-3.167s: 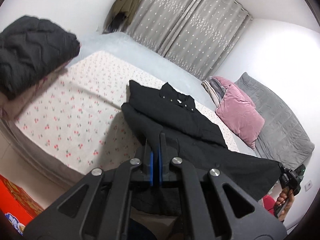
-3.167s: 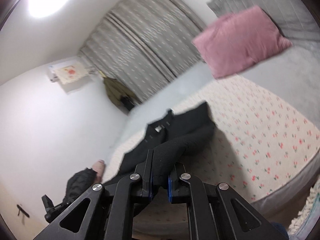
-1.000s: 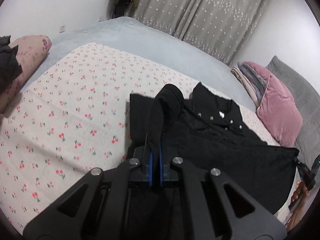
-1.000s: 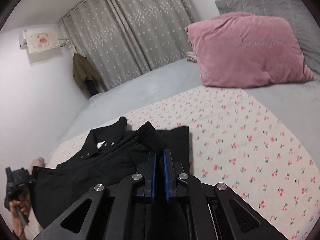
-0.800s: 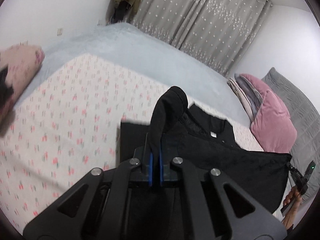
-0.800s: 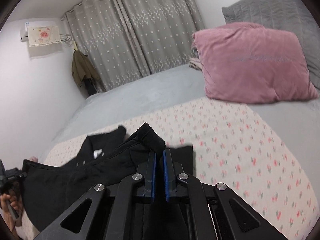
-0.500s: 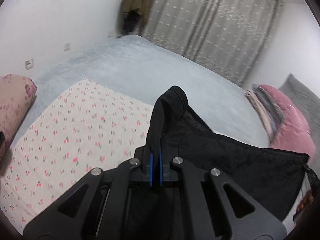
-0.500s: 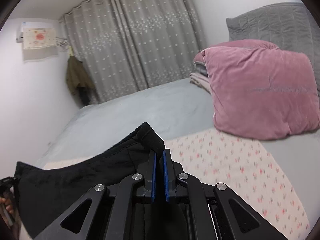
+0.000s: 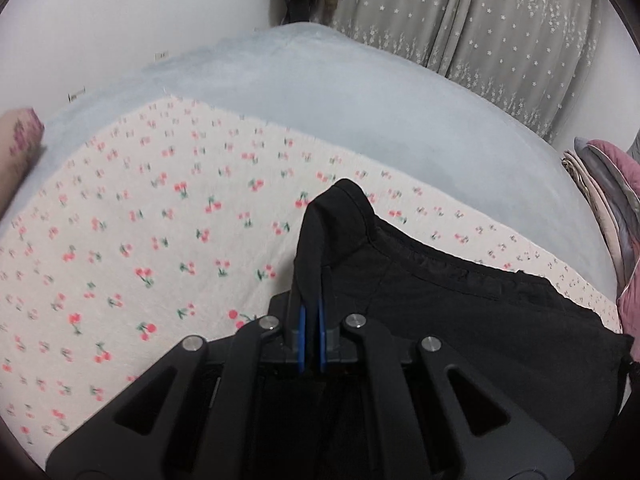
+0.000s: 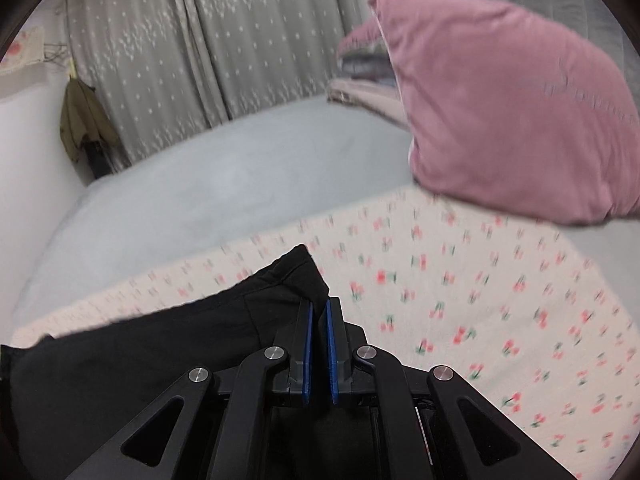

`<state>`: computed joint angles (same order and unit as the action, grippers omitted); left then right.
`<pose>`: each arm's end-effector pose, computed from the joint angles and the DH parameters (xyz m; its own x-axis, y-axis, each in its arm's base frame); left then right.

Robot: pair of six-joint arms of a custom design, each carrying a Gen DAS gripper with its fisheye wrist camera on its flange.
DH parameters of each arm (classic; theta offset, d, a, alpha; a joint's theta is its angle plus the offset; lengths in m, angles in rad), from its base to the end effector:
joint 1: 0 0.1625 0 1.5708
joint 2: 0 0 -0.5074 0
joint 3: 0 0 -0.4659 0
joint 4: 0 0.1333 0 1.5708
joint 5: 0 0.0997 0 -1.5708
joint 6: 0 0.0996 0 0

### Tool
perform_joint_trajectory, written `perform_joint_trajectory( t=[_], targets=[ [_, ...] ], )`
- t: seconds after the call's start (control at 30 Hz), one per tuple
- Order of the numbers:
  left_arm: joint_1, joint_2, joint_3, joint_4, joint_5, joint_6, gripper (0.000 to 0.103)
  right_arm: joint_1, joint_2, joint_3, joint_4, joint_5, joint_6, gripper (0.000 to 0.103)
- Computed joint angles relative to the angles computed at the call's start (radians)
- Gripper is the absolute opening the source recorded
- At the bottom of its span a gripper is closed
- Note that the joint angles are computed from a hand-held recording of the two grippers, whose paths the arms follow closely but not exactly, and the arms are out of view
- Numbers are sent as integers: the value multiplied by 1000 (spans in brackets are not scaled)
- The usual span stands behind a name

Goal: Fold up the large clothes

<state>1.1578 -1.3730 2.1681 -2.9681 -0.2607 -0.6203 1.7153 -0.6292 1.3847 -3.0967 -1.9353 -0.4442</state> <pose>0.0005 -0.5708 0.3627 -0.5631 -0.7625 -0.3186 0.0042 0.3829 -0.9238 0.2243 -0.8624 0.1443 -0.8227 -0.2048 0.5303 -0.5060 0.6890 -0.5189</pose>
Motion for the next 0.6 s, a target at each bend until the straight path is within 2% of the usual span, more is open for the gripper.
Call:
perform_joint_trajectory(
  t=[0.07,0.17,0.23,0.33,0.47,0.53,0.57,0.6],
  targets=[
    [3,15,-8,-8,13,6,6,-3,8,-7,6,-2,4,6],
    [7,48,-26,-100,40,90,6,6,21,-20,-17,-11,-31,6],
    [17,57,-34,-80,41,72,6,7,32,-33,-17,-26,-47,6],
    [35,77,-39,-97,34,76,6,-5,53,-59,44,-43,-10,6],
    [45,80,-36,-124,14,83,7,-18,54,-69,85,-22,33,7],
    [44,76,-35,-92,12,64,10,-16,60,-82,115,-46,39,11],
    [44,69,-37,-57,4,45,12,-15,65,-93,133,-58,43,17],
    [45,53,-37,-17,-18,28,20,-12,68,-103,156,-76,51,22]
  ],
)
